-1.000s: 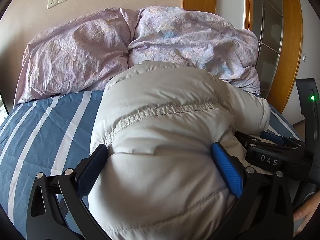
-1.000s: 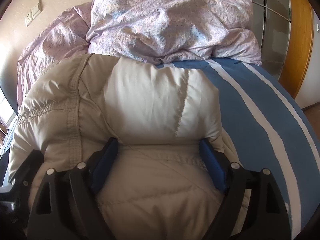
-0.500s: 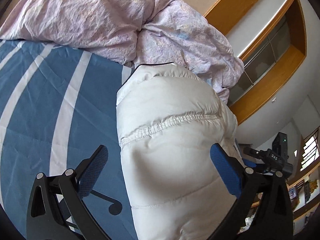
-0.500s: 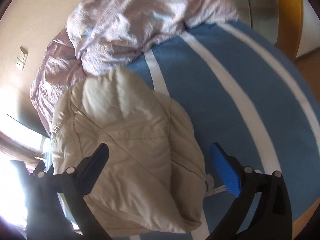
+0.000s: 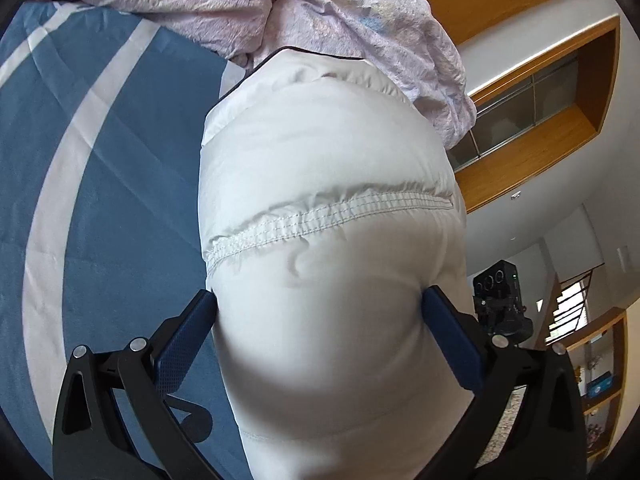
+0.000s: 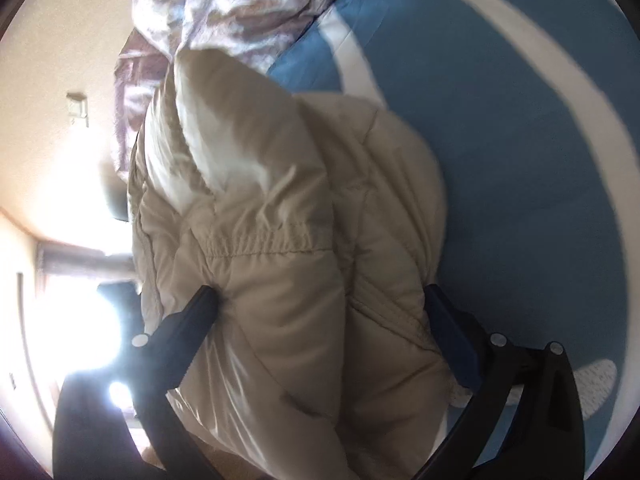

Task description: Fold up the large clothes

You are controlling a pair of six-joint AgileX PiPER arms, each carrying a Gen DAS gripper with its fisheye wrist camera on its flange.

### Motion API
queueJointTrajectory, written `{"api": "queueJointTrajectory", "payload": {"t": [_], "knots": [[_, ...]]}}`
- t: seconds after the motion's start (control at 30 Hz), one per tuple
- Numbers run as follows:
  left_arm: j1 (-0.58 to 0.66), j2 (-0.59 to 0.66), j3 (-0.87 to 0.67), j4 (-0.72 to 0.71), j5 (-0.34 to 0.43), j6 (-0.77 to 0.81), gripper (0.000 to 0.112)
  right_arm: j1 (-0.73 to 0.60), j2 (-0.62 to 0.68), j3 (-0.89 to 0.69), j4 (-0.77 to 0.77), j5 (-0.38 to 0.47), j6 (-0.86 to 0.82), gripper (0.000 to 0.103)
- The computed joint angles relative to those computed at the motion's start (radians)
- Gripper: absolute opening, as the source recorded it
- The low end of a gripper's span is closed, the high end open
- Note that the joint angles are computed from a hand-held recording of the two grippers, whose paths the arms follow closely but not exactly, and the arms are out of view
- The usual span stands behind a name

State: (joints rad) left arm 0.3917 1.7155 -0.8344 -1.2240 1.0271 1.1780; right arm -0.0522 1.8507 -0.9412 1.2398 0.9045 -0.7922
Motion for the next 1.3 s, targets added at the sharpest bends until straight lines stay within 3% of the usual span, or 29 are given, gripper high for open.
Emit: {"api": "queueJointTrajectory", "payload": {"t": [0.17,0.3,0.43,0.57,0.7,1.03,1.3], "knots": [[0.01,0.022,-0.014,0.012,0.028,0.018,0.102,0.063,0.034,-0.072,-0.042,0.013,0.013,0.101],[-0.021,-0.005,0.012,-0.002,-0.025,0.044,0.102,0.1,0.046,-0.102,-0.051,-0.006,0.013,0.101],[-0.074,-0.045,0.033,-0.014,-0.082,0.063,0.1,0.127,0.065,-0.1,0.02,-0.006,-0.088,0.1],[-0.062,-0.078,0.037,-0.008,-0.053,0.081,0.084,0.143,0.053,-0.071,0.126,-0.02,-0.219,0.083],[-0.034,-0.105,0.022,-0.005,-0.04,0.092,0.08,0.16,0.047,-0.08,0.165,-0.02,-0.241,0.069],[0.066,-0.065,-0.155,0.043,-0.051,0.035,0.079,0.314,0.131,-0.353,0.079,-0.126,-0.019,0.065],[0.117,0.047,-0.322,0.082,-0.092,-0.019,0.079,0.419,0.3,-0.74,-0.185,-0.173,0.332,0.064]]}}
